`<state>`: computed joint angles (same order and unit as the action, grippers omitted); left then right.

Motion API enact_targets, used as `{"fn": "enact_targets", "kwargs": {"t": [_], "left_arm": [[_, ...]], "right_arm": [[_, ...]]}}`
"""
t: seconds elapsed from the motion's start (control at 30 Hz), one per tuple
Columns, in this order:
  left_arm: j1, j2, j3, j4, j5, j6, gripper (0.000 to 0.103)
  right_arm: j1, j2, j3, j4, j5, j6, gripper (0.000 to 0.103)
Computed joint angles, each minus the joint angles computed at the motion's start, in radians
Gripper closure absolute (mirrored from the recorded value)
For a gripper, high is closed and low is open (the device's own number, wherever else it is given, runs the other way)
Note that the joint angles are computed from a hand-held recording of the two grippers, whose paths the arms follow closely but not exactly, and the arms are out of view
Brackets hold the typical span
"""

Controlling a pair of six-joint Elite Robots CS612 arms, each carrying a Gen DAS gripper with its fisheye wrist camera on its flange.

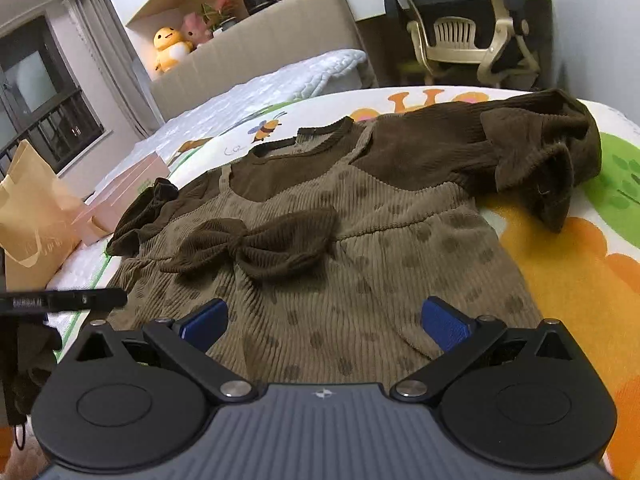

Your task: Fold clothes

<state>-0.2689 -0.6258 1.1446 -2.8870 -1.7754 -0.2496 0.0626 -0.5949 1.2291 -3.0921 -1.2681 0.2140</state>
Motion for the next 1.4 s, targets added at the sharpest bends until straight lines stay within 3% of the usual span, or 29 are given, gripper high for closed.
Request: {"fn": "enact_targets", "kwargs": {"t": [0.13,0.27,0.33,0.37,0.4,0.43,0.47,0.53,0.6,0.63,0.67,0.77,0.93,0.97,1.0,1.07,1.17,1.27,1.37,1.4], "left_arm": [[0.004,0.009,-0.017,-0.065,0.053,0.003,0.004],[-0.013,0.051,-0.088,-0.135,0.320,0.053,0.004],[-0.015,0.094,-0.161,-0.103,0.427,0.085,0.004],[-0.012,0.113,-0.197,-0.067,0.445,0.092,0.008],[-0.009,0.132,-0.233,-0.029,0.460,0.097,0.016],[-0.006,0.146,-0.263,0.020,0.463,0.097,0.043],[-0.003,0.154,-0.280,0.051,0.466,0.094,0.050],[0.003,0.170,-0.310,0.107,0.471,0.086,0.050],[0.004,0.178,-0.316,0.114,0.486,0.110,0.063],[0.003,0.177,-0.309,0.097,0.505,0.129,0.081],[0.002,0.175,-0.306,0.080,0.515,0.133,0.091],[-0.007,0.162,-0.292,-0.031,0.502,0.155,0.093],[-0.024,0.153,-0.301,-0.234,0.243,0.204,0.091],[-0.025,0.158,-0.312,-0.231,0.173,0.200,0.086],[-0.026,0.167,-0.325,-0.220,0.100,0.196,0.078],[-0.029,0.185,-0.351,-0.189,-0.020,0.193,0.031],[-0.040,0.173,-0.306,-0.147,-0.055,0.235,0.020],[-0.038,0.142,-0.229,-0.139,-0.059,0.242,0.009],[-0.031,0.117,-0.170,-0.142,-0.057,0.221,0.009],[-0.029,0.111,-0.155,-0.143,-0.053,0.209,0.009]], "right_arm": [[0.024,-0.001,0.004,0.003,-0.080,-0.096,0.000],[0.035,-0.003,0.004,0.006,-0.127,-0.118,0.000],[0.031,-0.002,0.007,-0.005,-0.118,-0.102,0.000],[0.028,-0.002,0.010,-0.015,-0.108,-0.088,0.000],[0.025,-0.002,0.013,-0.025,-0.099,-0.075,0.000],[0.024,-0.001,0.012,-0.026,-0.096,-0.070,0.000],[0.023,0.000,0.010,-0.027,-0.094,-0.066,0.000],[0.022,0.002,0.008,-0.028,-0.089,-0.057,0.000],[0.025,0.001,0.003,-0.008,-0.099,-0.074,0.000],[0.027,0.001,0.000,0.003,-0.106,-0.084,0.000],[0.028,0.000,-0.003,0.012,-0.111,-0.092,0.000],[0.026,0.000,-0.005,0.020,-0.103,-0.090,0.000],[0.024,-0.002,-0.006,0.031,-0.093,-0.100,0.000],[0.026,-0.002,-0.008,0.037,-0.100,-0.109,0.000],[0.027,-0.002,-0.010,0.044,-0.104,-0.120,0.000],[0.023,-0.007,-0.011,0.058,-0.085,-0.123,0.000],[0.014,-0.020,-0.004,0.014,-0.054,-0.138,0.000],[0.015,-0.019,-0.037,-0.059,-0.079,-0.185,0.000],[0.022,0.028,-0.165,0.020,-0.105,-0.176,0.003],[0.023,0.056,-0.224,0.068,-0.101,-0.155,0.013]]}}
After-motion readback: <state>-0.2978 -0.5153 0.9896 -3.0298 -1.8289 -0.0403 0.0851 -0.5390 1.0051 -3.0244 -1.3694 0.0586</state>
